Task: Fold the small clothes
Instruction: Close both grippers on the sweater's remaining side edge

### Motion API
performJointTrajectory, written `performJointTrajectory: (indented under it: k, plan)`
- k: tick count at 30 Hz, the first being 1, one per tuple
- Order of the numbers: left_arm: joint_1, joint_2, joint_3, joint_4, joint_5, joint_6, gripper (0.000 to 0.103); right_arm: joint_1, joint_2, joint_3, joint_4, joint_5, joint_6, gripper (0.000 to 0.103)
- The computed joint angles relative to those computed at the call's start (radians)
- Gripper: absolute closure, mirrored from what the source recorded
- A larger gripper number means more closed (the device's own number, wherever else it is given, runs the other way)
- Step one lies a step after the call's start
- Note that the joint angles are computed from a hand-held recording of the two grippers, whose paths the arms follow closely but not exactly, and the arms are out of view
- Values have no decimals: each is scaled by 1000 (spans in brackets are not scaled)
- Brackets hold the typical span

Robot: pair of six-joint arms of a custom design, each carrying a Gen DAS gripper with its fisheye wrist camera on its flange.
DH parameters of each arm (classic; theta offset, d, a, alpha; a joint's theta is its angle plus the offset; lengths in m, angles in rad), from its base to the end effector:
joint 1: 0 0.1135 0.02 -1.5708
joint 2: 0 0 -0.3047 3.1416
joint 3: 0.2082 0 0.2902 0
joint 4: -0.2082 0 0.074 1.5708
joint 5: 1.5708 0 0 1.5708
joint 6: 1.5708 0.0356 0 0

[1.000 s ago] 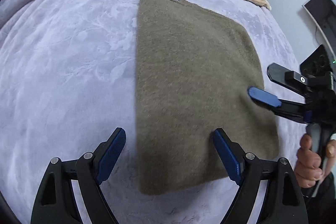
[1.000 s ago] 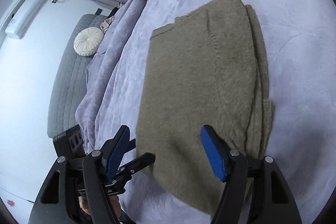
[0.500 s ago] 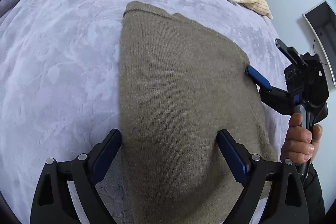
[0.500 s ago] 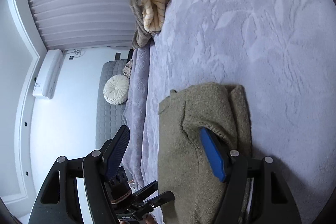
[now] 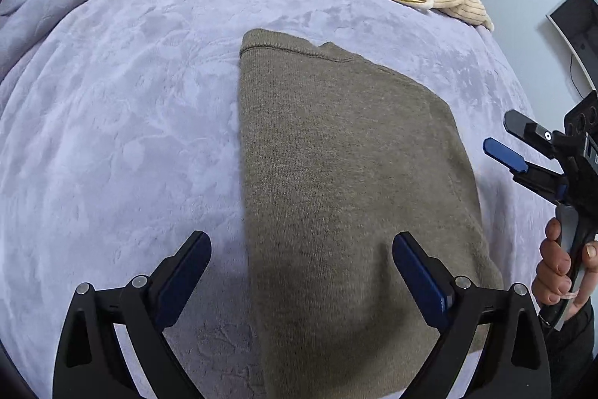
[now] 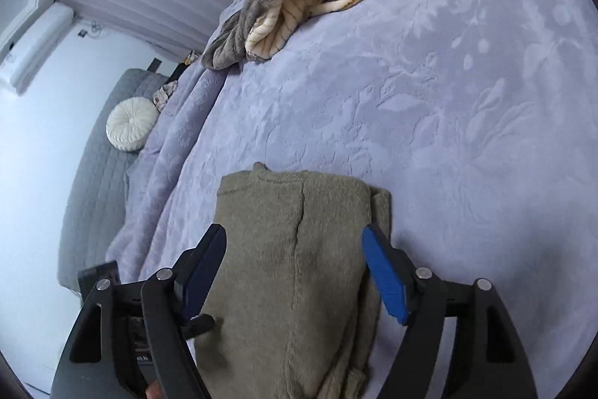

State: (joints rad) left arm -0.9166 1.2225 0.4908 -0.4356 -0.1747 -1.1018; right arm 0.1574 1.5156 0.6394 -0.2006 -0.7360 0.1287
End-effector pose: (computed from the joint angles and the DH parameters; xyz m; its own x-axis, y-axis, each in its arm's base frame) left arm 0.1328 -0.1630 0.1545 -0.9130 -0.2530 -0.3201 -0.1648 0.9463 -0.2780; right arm 0.2714 0.0673 0.1496 -0.9176 -0.0493 -0.3944 -0.3154 0.6942 0.6470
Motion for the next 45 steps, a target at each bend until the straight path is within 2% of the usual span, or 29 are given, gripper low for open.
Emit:
performJointTrajectory:
  k: [4, 7, 12, 14, 15, 17, 20, 23, 25, 28, 31, 34, 35, 36, 37, 38, 39, 42, 45]
  plan:
    - [-71, -42, 22, -126, -75, -54, 5, -68, -191, -90, -155, -2, -110, 23]
    - [-97, -96, -1, -181, -96, -98, 5, -104, -308, -141, -258, 45, -176, 22]
    - [-112, -151, -24, -215, -164, -122, 4, -119, -420, -206, -333, 105, -215, 22]
    - [-31, -164, -53, -156, -85, -44, 1, -86, -406, -216, -312, 131, -187, 22]
    - [33, -170, -78, -106, -16, 11, 1, -60, -372, -219, -280, 153, -167, 22]
    - [74, -170, -106, -47, 25, 37, 1, -26, -292, -217, -216, 164, -125, 22]
    - [129, -145, -135, 40, 87, 90, 1, -25, -162, -199, -147, 107, -94, 22]
    - [171, -114, -160, 144, 144, 130, 1, 13, -78, -180, -76, 112, -65, 22]
    - [204, -76, -171, 219, 202, 153, 1, 23, -20, -167, -38, 108, -37, 22]
    - [243, 28, -175, 344, 297, 174, 1, 31, 64, -146, 13, 45, -11, 20]
    - [246, 132, -170, 448, 325, 173, 1, 80, 106, -134, 79, 53, 19, 20]
    - [242, 160, -168, 491, 322, 178, 1, 143, 108, -137, 134, 113, 62, 22]
    - [241, 160, -168, 494, 322, 176, 2, 156, 100, -137, 137, 126, 64, 26]
    - [231, 157, -164, 495, 321, 179, 20, 165, 91, -139, 136, 134, 62, 30]
    - [227, 153, -160, 499, 332, 190, 27, 173, 80, -138, 130, 135, 59, 39]
    - [214, 148, -145, 471, 311, 189, 30, 178, 70, -137, 120, 133, 50, 52]
    - [202, 139, -133, 443, 292, 192, 39, 180, 62, -133, 111, 135, 46, 55]
    - [183, 79, -122, 380, 257, 185, 53, 208, 16, -125, 80, 181, 43, 64]
    - [146, 37, -92, 304, 209, 187, 57, 238, -46, -128, 54, 220, 51, 67]
